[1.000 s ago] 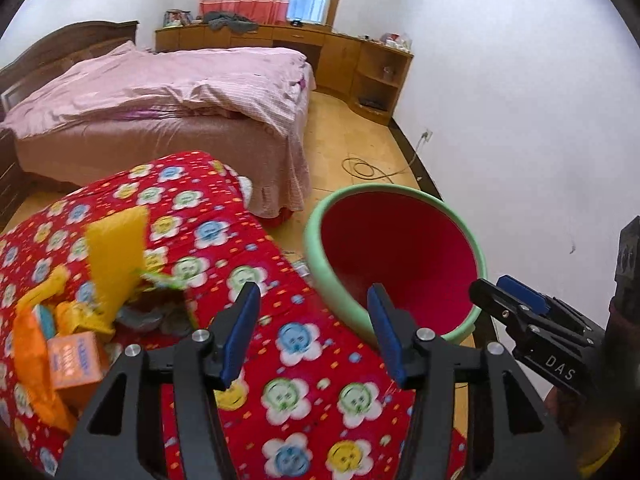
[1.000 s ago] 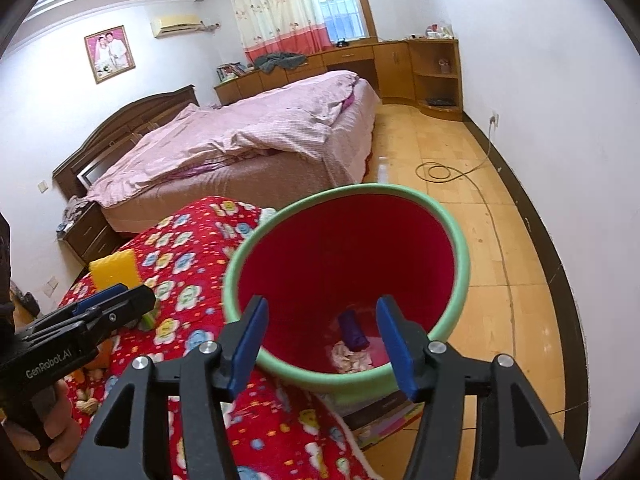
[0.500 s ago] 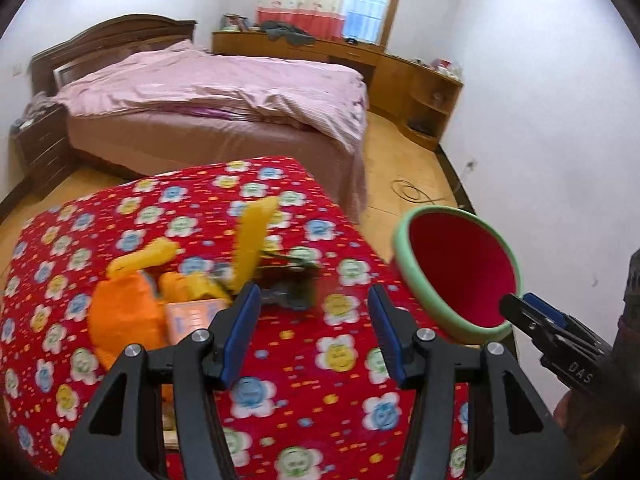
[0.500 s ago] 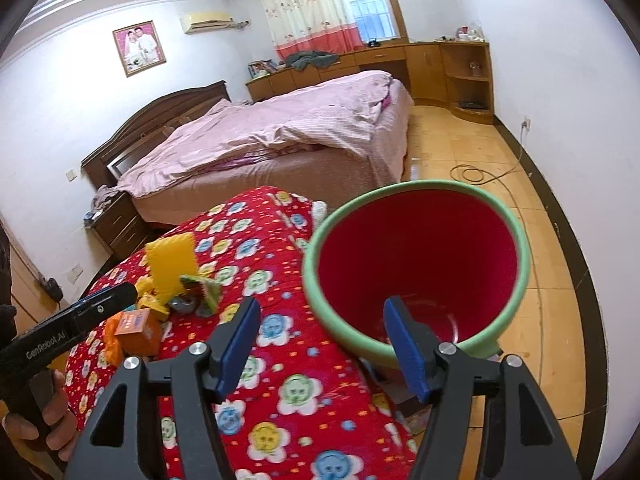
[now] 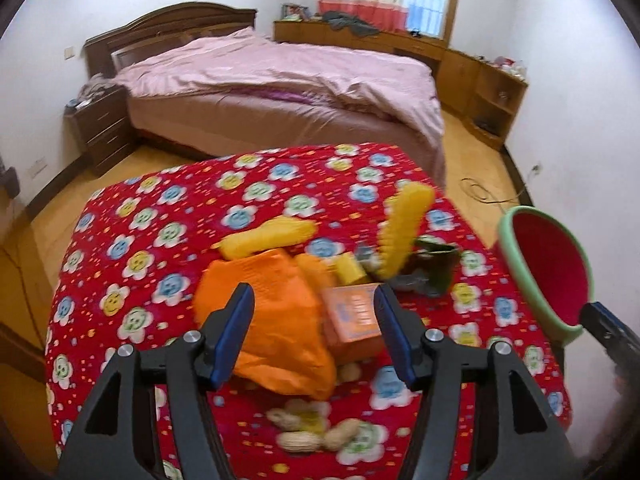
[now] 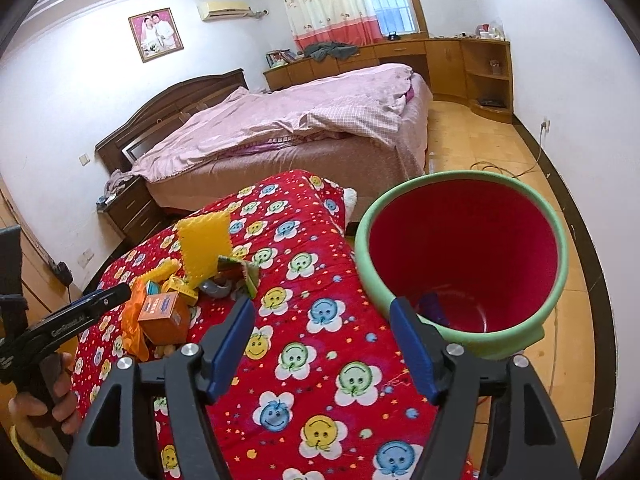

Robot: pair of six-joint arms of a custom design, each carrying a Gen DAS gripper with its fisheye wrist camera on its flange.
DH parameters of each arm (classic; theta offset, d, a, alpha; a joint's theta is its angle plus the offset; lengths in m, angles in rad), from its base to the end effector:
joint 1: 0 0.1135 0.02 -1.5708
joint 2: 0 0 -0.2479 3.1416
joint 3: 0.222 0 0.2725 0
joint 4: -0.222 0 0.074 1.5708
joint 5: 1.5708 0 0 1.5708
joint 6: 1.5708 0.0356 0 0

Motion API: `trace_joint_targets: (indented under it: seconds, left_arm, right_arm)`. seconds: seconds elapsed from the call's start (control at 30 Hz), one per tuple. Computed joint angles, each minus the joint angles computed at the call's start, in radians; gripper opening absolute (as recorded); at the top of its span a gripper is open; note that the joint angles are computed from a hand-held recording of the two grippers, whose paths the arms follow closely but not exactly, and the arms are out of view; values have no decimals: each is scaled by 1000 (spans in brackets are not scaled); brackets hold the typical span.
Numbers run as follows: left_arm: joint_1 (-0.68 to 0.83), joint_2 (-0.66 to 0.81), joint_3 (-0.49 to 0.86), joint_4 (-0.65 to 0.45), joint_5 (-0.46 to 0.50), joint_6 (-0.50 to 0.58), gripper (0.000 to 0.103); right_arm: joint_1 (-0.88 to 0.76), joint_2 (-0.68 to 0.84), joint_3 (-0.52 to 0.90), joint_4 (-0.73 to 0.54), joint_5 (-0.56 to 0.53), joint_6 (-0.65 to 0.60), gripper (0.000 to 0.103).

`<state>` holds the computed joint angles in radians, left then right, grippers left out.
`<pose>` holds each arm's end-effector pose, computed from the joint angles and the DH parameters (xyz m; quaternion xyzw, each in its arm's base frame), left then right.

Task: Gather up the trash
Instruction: 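Move both tools back over the trash on the bedspread, then grasp the orange mesh bag with the left gripper while the right gripper grasps the small orange box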

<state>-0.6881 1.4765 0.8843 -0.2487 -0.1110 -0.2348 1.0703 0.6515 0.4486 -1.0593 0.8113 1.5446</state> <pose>0.2525 -0.2025 0.1802 0.1903 0.9133 -0.1123 0.3422 0.0828 0.0975 0.1752 0.2723 0.8683 0.0348 0.4132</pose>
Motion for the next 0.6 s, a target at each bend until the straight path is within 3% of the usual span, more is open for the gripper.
trace_joint_targets:
  seconds: [0.27, 0.6]
  left_arm:
    - [86, 86, 3, 20, 49, -6, 62]
    - [142, 131, -6, 40, 8, 3, 62]
  right_arm:
    - [-28, 67, 3, 90, -32, -51, 75]
    - [-76, 132, -3, 205, -80, -132, 75]
